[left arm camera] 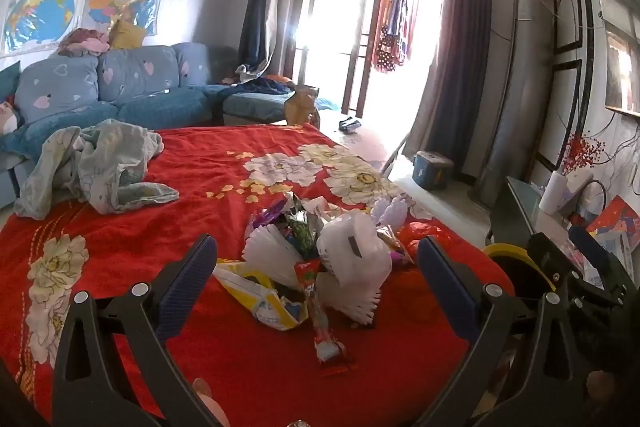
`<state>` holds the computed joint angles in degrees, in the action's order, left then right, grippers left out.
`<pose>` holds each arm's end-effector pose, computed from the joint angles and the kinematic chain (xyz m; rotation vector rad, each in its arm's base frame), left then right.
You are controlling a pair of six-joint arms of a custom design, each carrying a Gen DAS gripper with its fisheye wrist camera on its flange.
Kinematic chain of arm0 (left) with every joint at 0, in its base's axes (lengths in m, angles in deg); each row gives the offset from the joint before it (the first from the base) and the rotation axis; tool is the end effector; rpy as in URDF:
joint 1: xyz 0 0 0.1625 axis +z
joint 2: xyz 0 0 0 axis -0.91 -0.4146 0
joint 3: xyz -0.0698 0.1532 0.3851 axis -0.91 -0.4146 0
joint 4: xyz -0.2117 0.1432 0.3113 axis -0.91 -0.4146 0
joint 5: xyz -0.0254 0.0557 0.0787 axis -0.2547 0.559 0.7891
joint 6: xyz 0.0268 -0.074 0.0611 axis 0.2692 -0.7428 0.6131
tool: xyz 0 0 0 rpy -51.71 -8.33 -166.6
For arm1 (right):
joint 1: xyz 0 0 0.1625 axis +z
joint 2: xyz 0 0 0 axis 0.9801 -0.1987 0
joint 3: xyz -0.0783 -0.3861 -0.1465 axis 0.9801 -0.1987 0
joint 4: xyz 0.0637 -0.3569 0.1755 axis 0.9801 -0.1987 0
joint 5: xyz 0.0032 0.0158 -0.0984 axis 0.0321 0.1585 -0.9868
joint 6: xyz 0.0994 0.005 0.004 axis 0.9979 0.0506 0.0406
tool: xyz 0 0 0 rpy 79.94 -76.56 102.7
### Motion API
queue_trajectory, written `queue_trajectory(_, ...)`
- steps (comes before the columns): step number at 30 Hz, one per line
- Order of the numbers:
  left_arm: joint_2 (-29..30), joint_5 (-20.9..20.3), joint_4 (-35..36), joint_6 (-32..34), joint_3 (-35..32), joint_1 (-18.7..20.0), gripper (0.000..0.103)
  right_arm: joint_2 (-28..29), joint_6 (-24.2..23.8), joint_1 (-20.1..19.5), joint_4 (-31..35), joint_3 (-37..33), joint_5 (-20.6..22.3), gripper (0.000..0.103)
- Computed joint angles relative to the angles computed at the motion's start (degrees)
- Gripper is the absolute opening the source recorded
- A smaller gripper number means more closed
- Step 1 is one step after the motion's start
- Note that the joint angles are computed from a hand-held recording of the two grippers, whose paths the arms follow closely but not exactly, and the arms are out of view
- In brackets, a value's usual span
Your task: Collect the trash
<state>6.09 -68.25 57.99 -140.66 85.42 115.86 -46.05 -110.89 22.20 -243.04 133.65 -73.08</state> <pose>-0.1637 -0.5548 0.1985 0.0104 1.8465 -1.4932 0.2667 -0.6686 0.0423 1.1977 -2.2935 1.3399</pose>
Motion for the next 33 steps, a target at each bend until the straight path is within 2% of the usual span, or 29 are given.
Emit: queue_trajectory(33,-0.05,0.66,0.18,-0.33,0.2,-0.43,0.097,-0.15,1.09,-0.02,0.36,-0.04,-1.04,0.092)
